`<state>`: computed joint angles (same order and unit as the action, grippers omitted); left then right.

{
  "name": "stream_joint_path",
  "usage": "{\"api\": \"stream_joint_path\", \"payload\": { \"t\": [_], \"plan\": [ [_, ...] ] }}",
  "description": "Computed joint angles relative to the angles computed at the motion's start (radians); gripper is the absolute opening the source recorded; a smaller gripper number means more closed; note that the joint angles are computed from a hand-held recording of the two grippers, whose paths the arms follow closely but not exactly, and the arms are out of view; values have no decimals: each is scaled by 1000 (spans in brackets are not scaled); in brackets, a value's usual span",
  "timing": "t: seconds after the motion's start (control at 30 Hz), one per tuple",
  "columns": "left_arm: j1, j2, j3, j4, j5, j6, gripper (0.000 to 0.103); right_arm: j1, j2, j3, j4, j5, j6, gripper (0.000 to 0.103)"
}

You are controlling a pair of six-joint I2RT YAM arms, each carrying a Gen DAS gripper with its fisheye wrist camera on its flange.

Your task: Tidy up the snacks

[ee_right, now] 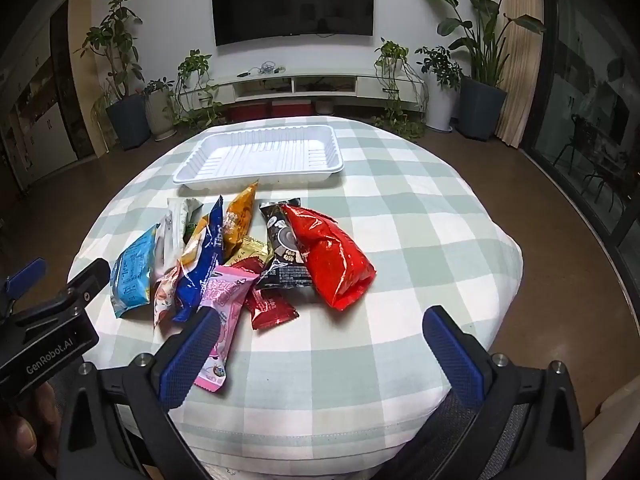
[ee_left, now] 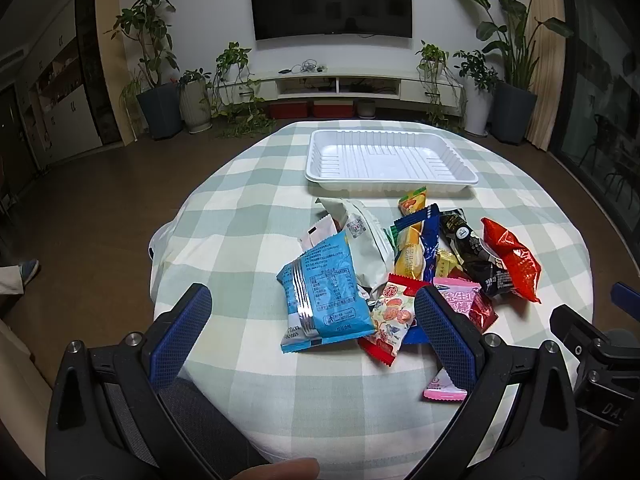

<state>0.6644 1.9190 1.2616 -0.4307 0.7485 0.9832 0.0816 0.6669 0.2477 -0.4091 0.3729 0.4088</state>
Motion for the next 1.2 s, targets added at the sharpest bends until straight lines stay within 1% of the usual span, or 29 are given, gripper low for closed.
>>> {"api": "stream_joint_path", "payload": {
  "t": [0.07,0.1,1.2],
  "plan": [
    [-3,-5,-5,2,-4,-1,103,25,36,-3,25,19,22,103],
    [-4,-8,-9,3,-6,-1,103,34,40,3,18,26,31,103],
    [-5,-3,-17,8,-8,3,103,37,53,-13,29,30,34,103]
  ]
}}
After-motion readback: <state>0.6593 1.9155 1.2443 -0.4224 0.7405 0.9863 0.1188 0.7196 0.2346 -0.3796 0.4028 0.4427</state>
